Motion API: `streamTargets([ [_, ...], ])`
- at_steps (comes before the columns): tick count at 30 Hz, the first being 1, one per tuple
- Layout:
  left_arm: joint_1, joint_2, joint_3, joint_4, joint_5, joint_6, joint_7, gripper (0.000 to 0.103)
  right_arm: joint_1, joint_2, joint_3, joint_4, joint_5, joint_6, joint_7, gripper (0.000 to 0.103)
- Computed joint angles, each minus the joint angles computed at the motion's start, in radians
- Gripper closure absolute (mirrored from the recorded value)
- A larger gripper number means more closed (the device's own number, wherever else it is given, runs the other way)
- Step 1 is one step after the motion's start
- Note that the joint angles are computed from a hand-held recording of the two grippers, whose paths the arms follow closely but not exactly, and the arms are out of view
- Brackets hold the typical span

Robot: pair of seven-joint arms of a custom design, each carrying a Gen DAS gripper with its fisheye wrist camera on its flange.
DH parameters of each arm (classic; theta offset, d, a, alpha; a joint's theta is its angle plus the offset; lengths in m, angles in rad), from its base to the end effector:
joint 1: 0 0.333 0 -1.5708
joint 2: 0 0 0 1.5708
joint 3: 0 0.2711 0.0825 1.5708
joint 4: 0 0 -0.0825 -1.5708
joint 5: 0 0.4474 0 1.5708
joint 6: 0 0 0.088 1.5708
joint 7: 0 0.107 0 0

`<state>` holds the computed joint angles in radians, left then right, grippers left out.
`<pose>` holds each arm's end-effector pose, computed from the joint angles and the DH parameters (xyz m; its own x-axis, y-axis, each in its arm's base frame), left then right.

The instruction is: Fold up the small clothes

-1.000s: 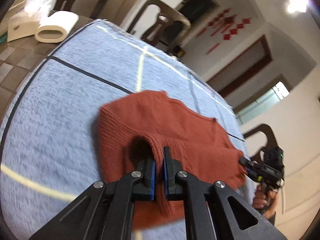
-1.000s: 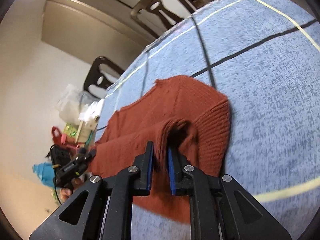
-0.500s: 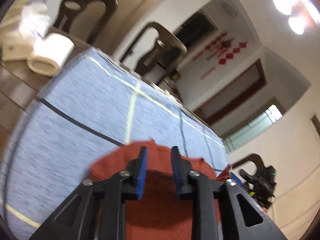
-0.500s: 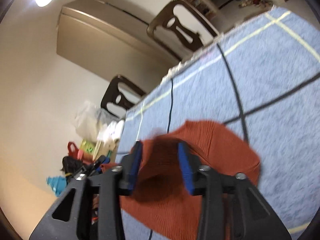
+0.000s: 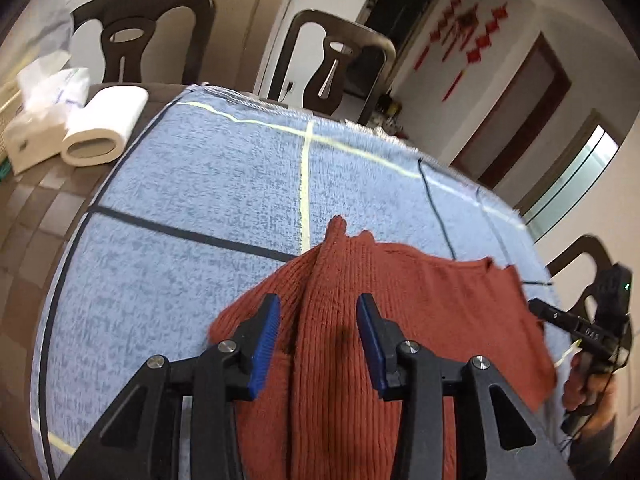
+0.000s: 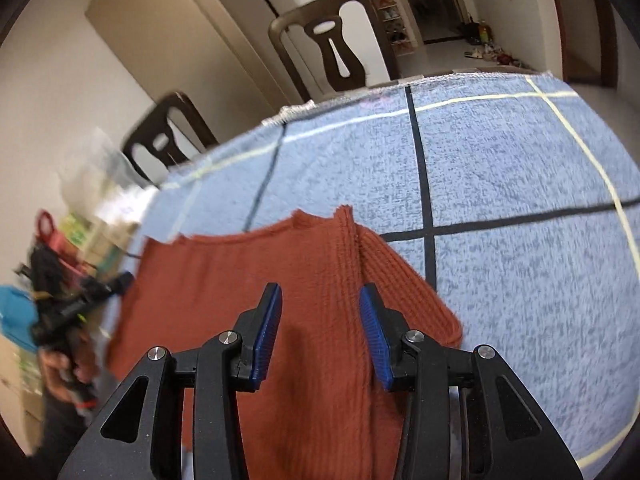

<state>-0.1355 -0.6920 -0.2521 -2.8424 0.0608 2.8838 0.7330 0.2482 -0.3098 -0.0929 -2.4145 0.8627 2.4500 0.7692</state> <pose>0.4195 -0.1577 0.3894 0.2552 -0.9070 0.3349 -0.7009 -0.4121 -0.5822 0.5355 0.0850 0.3882 0.4414 -0.8017 -0.4031 -0.8198 -0.1776 -0.5444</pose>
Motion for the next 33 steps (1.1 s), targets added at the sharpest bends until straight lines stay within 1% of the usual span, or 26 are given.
streamTargets([
  [1, 0.014, 0.022, -0.015, 0.02, 0.011, -0.019, -0.003, 0.061, -0.005, 0.016, 0.013, 0.009, -0.032, 0.013, 0.022, 0.061],
  [2, 0.026, 0.033, -0.027, 0.034, 0.024, -0.042, -0.009, 0.061, -0.008, 0.03, 0.021, 0.017, -0.057, 0.02, 0.041, 0.067],
  [3, 0.034, 0.049, -0.035, 0.047, 0.036, -0.058, -0.012, 0.061, -0.009, 0.04, 0.028, 0.022, -0.078, 0.031, 0.051, 0.078],
  [4, 0.042, 0.046, -0.047, 0.045, 0.051, -0.051, -0.024, 0.07, -0.008, 0.042, 0.031, 0.021, -0.088, 0.043, 0.051, 0.082],
  [5, 0.042, 0.048, -0.048, 0.046, 0.062, -0.049, -0.024, 0.077, -0.004, 0.043, 0.027, 0.024, -0.083, 0.039, 0.047, 0.09],
  [6, 0.03, 0.049, -0.036, 0.046, 0.062, -0.046, -0.015, 0.092, -0.002, 0.042, 0.024, 0.025, -0.074, 0.036, 0.044, 0.095],
  [7, 0.031, 0.043, -0.038, 0.041, 0.067, -0.034, -0.019, 0.095, 0.002, 0.037, 0.017, 0.024, -0.054, 0.038, 0.025, 0.095],
  [10, 0.086, -0.01, -0.105, 0.009, 0.112, 0.009, -0.096, 0.096, 0.012, 0.023, 0.001, 0.021, 0.021, 0.061, -0.02, 0.096],
  [11, 0.098, -0.021, -0.116, 0.0, 0.12, 0.019, -0.12, 0.096, 0.012, 0.028, -0.003, 0.026, 0.039, 0.067, -0.025, 0.096],
  [13, 0.101, -0.011, -0.111, 0.003, 0.127, 0.013, -0.133, 0.096, 0.004, 0.054, 0.01, 0.042, 0.016, 0.08, 0.002, 0.095],
  [15, 0.119, 0.031, -0.123, 0.029, 0.147, -0.015, -0.146, 0.095, -0.007, 0.087, 0.029, 0.059, -0.045, 0.08, 0.048, 0.095],
  [16, 0.118, 0.037, -0.121, 0.028, 0.154, -0.014, -0.152, 0.095, -0.008, 0.094, 0.031, 0.059, -0.05, 0.081, 0.05, 0.095],
  [17, 0.114, 0.03, -0.118, 0.02, 0.16, -0.005, -0.161, 0.094, -0.008, 0.087, 0.029, 0.053, -0.036, 0.086, 0.045, 0.091],
  [18, 0.102, 0.019, -0.108, 0.015, 0.159, -0.014, -0.162, 0.092, -0.013, 0.077, 0.031, 0.048, -0.048, 0.081, 0.064, 0.088],
  [20, 0.081, -0.026, -0.097, -0.007, 0.158, -0.034, -0.167, 0.092, -0.016, 0.028, 0.034, 0.012, -0.069, 0.103, 0.073, 0.088],
  [22, 0.066, -0.098, -0.108, -0.035, 0.168, -0.068, -0.176, 0.091, -0.006, -0.05, 0.028, -0.051, -0.088, 0.138, 0.043, 0.088],
  [26, -0.013, -0.231, -0.105, -0.094, 0.161, -0.114, -0.181, 0.09, 0.032, -0.224, -0.005, -0.187, -0.112, 0.142, -0.001, 0.082],
  [27, -0.038, -0.253, -0.109, -0.102, 0.159, -0.118, -0.18, 0.085, 0.041, -0.279, -0.009, -0.232, -0.131, 0.132, -0.01, 0.082],
  [28, -0.063, -0.267, -0.112, -0.11, 0.156, -0.11, -0.18, 0.078, 0.054, -0.306, -0.011, -0.255, -0.146, 0.13, -0.007, 0.082],
  [30, -0.111, -0.263, -0.119, -0.109, 0.144, -0.096, -0.182, 0.074, 0.073, -0.369, -0.011, -0.311, -0.185, 0.122, -0.005, 0.082],
  [33, -0.164, -0.182, -0.109, -0.079, 0.128, -0.049, -0.149, 0.073, 0.119, -0.427, -0.011, -0.374, -0.231, 0.141, -0.006, 0.082],
])
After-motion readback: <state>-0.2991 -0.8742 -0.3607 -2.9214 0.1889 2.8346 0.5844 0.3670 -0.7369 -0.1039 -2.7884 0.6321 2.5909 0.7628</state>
